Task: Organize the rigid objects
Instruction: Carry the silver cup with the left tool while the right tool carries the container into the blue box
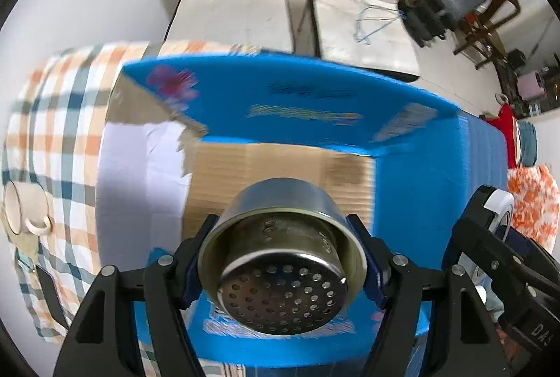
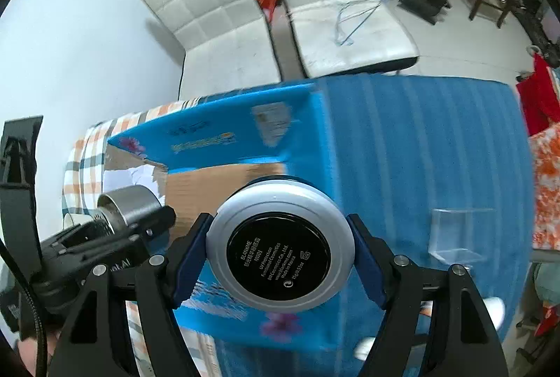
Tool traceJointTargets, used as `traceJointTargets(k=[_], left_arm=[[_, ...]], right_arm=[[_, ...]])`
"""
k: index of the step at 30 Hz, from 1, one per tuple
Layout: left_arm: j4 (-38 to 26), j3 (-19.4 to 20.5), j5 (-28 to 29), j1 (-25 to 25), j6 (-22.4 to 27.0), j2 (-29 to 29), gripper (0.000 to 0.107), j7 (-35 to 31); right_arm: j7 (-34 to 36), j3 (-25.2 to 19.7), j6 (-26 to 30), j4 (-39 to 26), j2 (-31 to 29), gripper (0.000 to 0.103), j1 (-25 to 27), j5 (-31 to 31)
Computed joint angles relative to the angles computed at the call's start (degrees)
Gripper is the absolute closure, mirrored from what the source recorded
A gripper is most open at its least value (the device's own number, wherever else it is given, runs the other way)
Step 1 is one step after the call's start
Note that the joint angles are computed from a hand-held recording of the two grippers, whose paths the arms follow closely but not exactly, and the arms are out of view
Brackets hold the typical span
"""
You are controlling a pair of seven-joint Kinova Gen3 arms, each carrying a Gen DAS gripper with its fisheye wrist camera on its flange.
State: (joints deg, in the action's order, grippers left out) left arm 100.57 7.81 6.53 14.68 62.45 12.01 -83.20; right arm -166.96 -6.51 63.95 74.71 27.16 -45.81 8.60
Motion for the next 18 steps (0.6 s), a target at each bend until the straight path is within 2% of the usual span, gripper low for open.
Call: traceJointTargets(k=[3, 9, 14, 18], left_arm=[[0.7, -0.9, 1.1, -2.1, -1.3, 2.5, 0.039, -2.1], [1.5, -1.2, 3.9, -4.7, -3.6, 7.3, 0.039, -4.3], [1.0, -1.1, 2.8, -3.1, -4.1, 9.3, 0.039, -2.7], [0.6, -1.0, 2.5, -2.6, -3.5, 10.3, 0.039, -1.7]], right_arm=[[3.1, -0.1, -0.1, -3.7, 5.5, 0.025, 2.2, -1.8], [5.1, 0.4, -2.9, -5.6, 12.5, 0.025, 5.2, -6.9], [7.0, 1.5, 0.9, -10.8, 17.6, 0.025, 5.0, -7.8], [7.9, 1.9, 1.7, -12.7, 19.8, 0.025, 5.0, -8.2]])
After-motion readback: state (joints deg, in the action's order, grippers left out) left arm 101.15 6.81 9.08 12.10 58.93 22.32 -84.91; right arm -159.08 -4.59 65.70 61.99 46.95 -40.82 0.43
